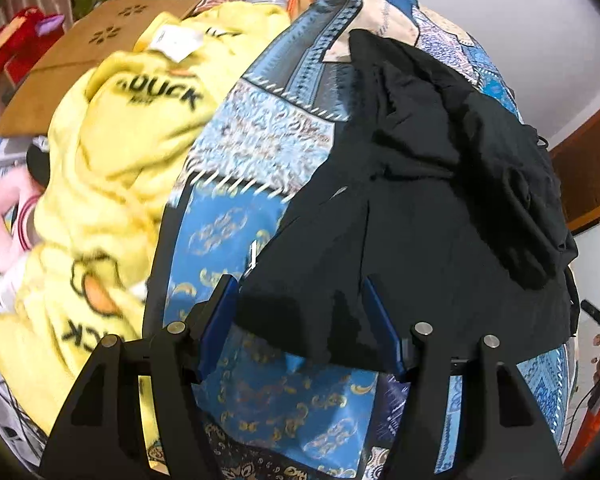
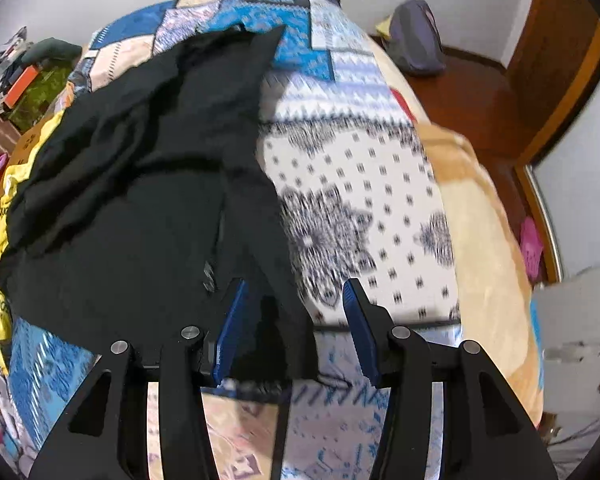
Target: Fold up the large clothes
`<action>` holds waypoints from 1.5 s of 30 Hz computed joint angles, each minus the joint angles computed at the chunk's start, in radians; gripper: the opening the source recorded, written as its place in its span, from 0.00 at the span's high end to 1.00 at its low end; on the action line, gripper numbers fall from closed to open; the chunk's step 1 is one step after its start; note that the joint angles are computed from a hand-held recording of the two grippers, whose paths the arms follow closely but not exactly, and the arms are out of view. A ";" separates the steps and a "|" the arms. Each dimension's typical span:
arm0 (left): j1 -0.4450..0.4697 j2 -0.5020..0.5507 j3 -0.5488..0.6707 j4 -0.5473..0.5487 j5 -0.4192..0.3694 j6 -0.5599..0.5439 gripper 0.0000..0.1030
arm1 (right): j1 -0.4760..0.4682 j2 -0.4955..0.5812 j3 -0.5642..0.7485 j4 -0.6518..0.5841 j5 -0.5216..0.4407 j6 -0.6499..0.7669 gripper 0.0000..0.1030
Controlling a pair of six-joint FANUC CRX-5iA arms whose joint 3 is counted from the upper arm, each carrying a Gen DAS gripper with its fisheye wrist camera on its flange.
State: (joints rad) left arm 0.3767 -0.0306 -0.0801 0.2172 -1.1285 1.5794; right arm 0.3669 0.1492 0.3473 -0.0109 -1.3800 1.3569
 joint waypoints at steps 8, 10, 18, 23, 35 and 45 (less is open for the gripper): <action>0.009 0.020 -0.056 0.043 0.021 0.028 0.33 | -0.046 -0.001 -0.020 -0.088 -0.023 -0.009 0.56; -0.006 0.026 -0.068 0.035 0.034 0.046 0.32 | -0.063 0.011 -0.019 -0.130 -0.030 -0.012 0.56; -0.090 0.018 0.006 -0.150 0.040 0.092 0.52 | -0.138 0.001 -0.031 -0.328 0.013 -0.024 0.55; -0.101 0.014 0.013 -0.122 0.051 0.008 0.74 | -0.095 -0.009 -0.055 -0.273 0.048 -0.023 0.62; -0.040 0.021 0.034 0.184 0.097 -0.189 0.84 | -0.050 -0.030 0.051 -0.255 0.020 0.099 0.92; -0.036 0.235 0.330 0.378 0.080 -0.168 0.93 | -0.059 0.251 0.526 -0.297 0.006 0.039 0.94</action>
